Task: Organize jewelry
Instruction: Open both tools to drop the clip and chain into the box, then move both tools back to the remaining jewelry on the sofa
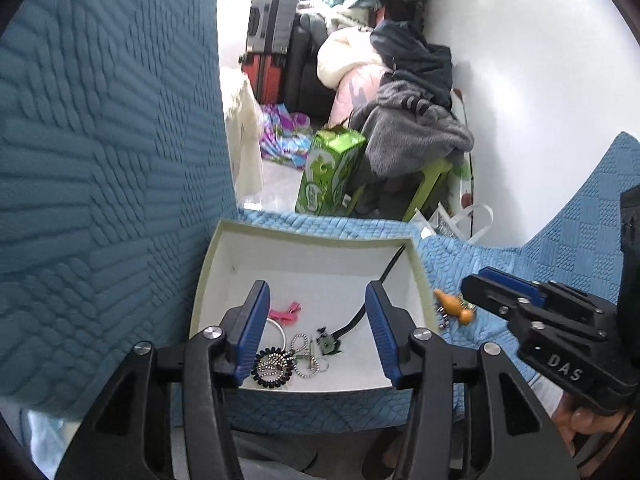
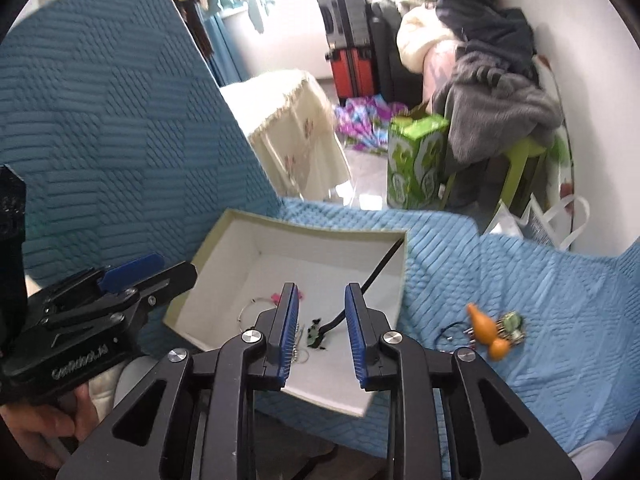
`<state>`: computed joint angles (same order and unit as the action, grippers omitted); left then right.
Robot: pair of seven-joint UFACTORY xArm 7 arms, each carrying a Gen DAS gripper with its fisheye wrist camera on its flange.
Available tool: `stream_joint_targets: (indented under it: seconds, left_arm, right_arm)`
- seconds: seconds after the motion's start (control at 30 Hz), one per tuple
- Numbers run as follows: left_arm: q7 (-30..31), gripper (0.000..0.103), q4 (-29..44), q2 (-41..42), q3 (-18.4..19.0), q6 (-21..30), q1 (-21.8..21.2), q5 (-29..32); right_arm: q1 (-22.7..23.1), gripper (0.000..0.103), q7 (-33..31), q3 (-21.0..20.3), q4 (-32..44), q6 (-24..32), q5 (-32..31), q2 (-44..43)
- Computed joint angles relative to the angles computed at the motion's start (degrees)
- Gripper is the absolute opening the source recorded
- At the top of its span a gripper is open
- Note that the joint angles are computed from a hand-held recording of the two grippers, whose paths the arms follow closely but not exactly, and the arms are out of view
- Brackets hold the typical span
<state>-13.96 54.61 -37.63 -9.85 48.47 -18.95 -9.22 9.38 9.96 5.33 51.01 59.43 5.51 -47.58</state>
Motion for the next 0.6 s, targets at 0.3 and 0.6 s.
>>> stream_joint_targets:
  seconds: [0.3,0.6]
  left_arm:
    - [-4.94,0.051,4.42,-2.07,-4.25,0.87,0.73,2.80]
    - [-9.29,0.050,5.26,-2.68,-7.85,-0.40,-0.49,4.86]
  right_arm:
    - [-0.27,0.022,-4.70,-2.99,2.97,1.78,-0.24,-5.68]
    - [-2.53,0.022,-7.56,-6.19,2.34,3.01,0.63,-11.55]
